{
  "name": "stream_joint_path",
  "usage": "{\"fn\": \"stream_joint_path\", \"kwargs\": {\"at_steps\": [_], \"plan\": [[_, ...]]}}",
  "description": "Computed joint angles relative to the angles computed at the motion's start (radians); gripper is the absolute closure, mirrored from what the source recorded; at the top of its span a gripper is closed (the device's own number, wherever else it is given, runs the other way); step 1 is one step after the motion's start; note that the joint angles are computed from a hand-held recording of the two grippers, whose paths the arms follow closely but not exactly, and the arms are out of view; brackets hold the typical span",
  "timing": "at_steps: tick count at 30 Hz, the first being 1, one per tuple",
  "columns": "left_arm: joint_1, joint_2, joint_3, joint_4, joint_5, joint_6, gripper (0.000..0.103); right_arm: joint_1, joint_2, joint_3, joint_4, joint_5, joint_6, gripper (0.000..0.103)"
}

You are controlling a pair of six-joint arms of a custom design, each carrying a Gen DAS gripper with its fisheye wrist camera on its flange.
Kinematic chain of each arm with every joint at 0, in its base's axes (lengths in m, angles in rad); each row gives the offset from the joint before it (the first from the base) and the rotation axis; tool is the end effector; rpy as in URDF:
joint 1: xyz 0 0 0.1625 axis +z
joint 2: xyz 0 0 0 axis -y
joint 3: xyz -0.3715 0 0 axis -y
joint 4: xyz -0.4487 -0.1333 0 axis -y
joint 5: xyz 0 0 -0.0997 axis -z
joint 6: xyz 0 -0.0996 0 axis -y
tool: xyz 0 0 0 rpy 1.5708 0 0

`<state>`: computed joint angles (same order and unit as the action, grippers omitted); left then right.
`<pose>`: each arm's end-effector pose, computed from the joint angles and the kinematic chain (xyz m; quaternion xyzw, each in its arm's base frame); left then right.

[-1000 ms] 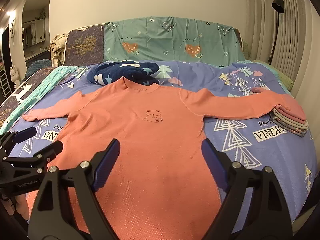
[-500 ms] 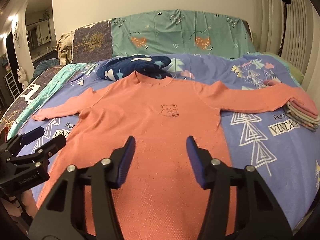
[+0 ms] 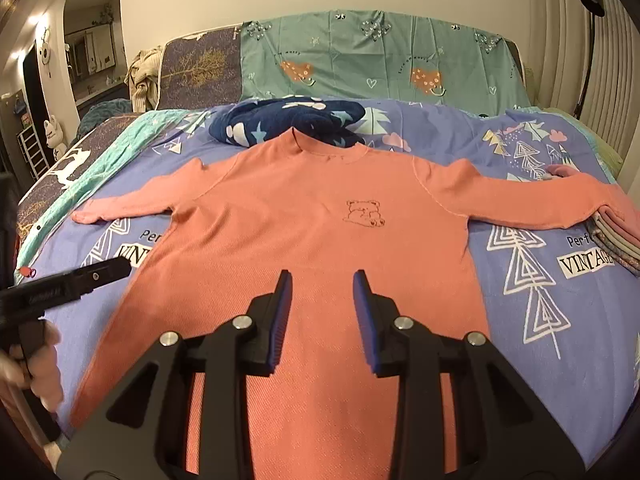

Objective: Fold small clothes
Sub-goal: 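Grasp the pink shirt's sleeve cuff with the left gripper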

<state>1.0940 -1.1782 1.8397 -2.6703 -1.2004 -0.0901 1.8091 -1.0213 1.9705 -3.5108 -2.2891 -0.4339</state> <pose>-0.1368 -0.6338 0.1883 0.1451 0.9492 -0.2553 0.1129 0.2010 -0.5405 0.1568 0.1139 -0.8327 0.4127 0.3512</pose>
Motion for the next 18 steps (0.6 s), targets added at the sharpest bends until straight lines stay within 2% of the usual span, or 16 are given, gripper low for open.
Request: {"fn": "stream_joint_path", "kwargs": {"at_steps": [2,5,10,13,15,18], "plan": [[0.046,-0.007,-0.026,0.012,-0.003,-0.068,0.056,-0.003,0.005,-0.004,-0.017,0.015,-0.011,0.070],[0.098,-0.007,-0.060,-0.036,0.077,-0.120,0.056,-0.009,0.005,-0.009,-0.021,0.040,-0.013,0.064],[0.225,0.051,-0.236,0.036,0.130,-0.317,0.056,-0.017,0.022,-0.031,-0.010,0.024,-0.019,0.061],[0.255,0.097,-0.339,0.092,0.116,-0.382,0.053,-0.026,0.034,-0.046,0.007,0.013,-0.012,0.059],[0.266,0.142,-0.418,0.122,0.104,-0.419,0.044,-0.031,0.044,-0.057,0.014,0.006,-0.008,0.059],[0.267,0.203,-0.514,0.179,0.158,-0.472,0.043,-0.036,0.056,-0.068,0.020,-0.001,-0.001,0.058]]}}
